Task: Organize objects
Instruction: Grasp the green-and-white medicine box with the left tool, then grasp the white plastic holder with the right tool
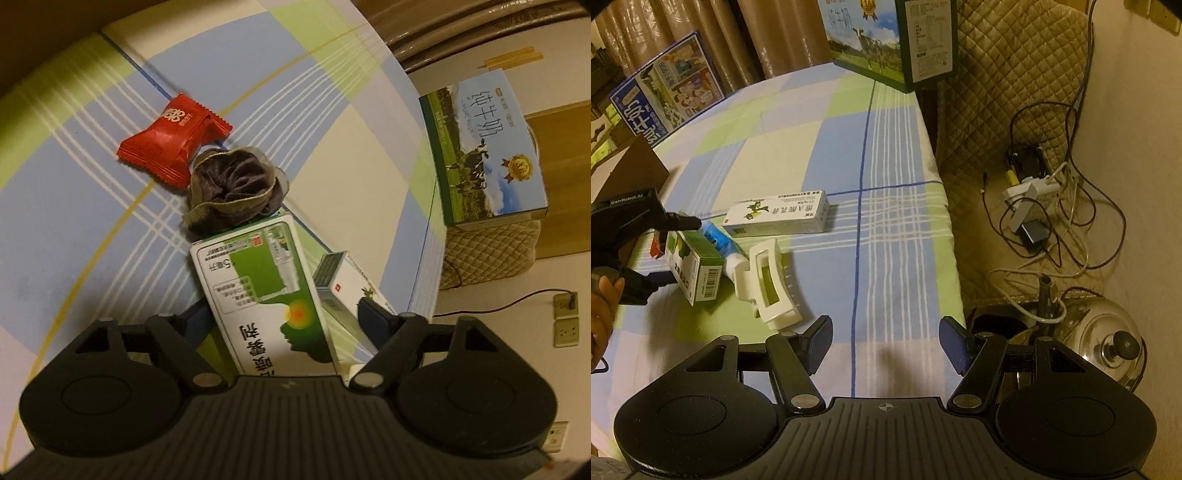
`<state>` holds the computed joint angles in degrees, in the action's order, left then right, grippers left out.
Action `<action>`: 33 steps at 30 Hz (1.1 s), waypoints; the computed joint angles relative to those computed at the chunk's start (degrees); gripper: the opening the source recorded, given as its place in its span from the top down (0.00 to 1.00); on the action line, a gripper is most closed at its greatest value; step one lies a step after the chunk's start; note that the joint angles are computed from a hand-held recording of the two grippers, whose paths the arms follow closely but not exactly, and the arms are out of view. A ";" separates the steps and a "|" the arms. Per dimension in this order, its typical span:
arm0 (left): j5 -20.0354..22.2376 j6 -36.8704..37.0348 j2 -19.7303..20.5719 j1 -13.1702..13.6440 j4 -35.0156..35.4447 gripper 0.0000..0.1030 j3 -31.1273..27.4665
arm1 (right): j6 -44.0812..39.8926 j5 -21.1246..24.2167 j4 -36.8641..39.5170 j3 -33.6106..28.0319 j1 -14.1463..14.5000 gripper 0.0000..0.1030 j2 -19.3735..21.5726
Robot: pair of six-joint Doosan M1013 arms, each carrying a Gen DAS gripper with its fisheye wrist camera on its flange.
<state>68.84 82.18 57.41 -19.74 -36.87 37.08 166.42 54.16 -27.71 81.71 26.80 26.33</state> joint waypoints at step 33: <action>-7.95 21.63 -11.00 0.66 19.00 0.51 14.20 | -20.91 -10.22 5.43 -8.27 -1.30 0.48 8.65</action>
<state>60.89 103.81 46.41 -19.07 -17.87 51.28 145.51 43.93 -22.28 73.44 25.50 34.98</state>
